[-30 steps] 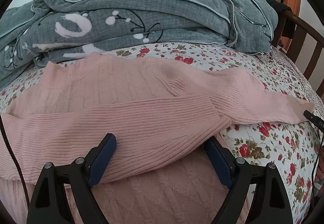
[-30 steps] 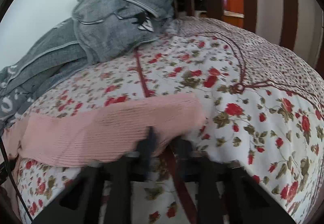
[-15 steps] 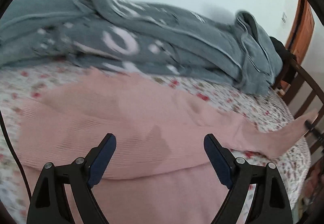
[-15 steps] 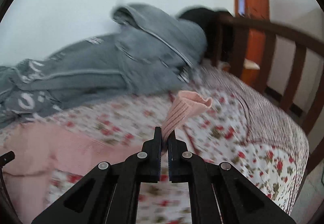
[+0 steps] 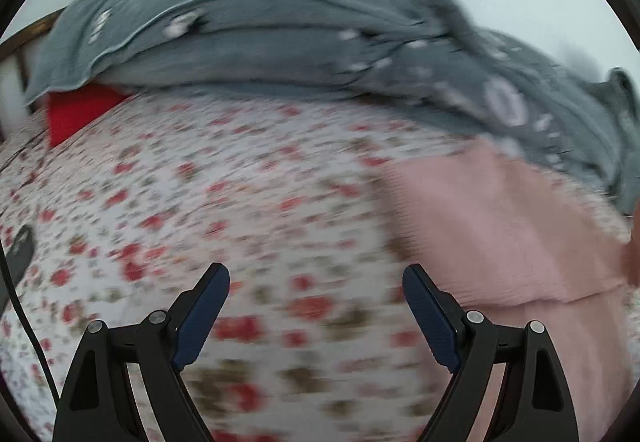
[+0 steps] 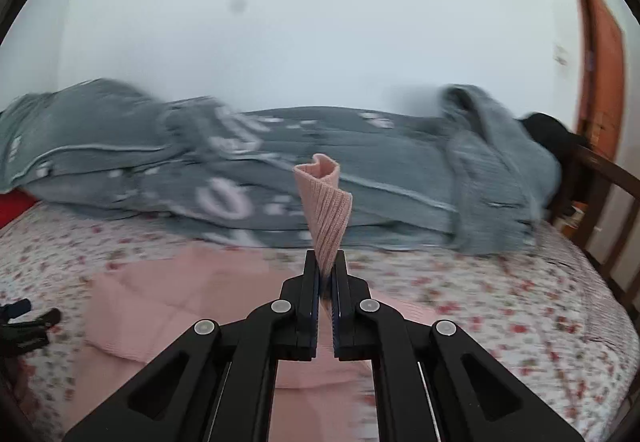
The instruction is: Fold small clothes
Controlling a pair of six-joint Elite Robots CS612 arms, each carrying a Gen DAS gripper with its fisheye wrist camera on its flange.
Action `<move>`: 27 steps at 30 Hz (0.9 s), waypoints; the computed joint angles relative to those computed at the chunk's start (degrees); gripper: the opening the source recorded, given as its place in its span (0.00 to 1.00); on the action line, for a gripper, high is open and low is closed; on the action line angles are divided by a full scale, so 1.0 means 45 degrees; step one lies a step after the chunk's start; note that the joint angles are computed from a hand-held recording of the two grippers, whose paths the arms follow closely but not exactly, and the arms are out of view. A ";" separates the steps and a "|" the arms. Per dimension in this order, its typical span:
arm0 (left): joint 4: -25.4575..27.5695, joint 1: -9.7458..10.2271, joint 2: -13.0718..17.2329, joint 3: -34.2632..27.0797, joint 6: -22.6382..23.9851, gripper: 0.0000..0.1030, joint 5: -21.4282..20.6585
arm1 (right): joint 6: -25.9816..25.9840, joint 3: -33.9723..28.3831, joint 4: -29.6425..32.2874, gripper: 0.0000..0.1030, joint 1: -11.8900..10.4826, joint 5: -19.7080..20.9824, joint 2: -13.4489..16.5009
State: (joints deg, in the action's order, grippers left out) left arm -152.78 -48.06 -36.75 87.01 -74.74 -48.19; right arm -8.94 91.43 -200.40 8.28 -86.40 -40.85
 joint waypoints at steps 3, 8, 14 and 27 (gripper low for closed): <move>-0.0726 0.0134 -0.0122 0.0680 -0.0249 0.85 -0.0428 | -0.0336 -0.0242 0.0282 0.05 0.0495 0.0209 0.0210; -0.1117 0.0257 0.0032 0.1027 -0.0378 0.85 -0.0561 | -0.0658 -0.0741 0.1147 0.05 0.1031 0.0400 0.0593; -0.1172 0.0114 0.0223 0.0904 -0.0275 0.87 -0.0034 | -0.1048 -0.1332 0.1947 0.05 0.1441 0.0313 0.1005; -0.1767 0.0158 0.0245 0.1017 -0.0064 0.90 -0.0187 | -0.1474 -0.2366 0.3226 0.05 0.2012 0.0614 0.1765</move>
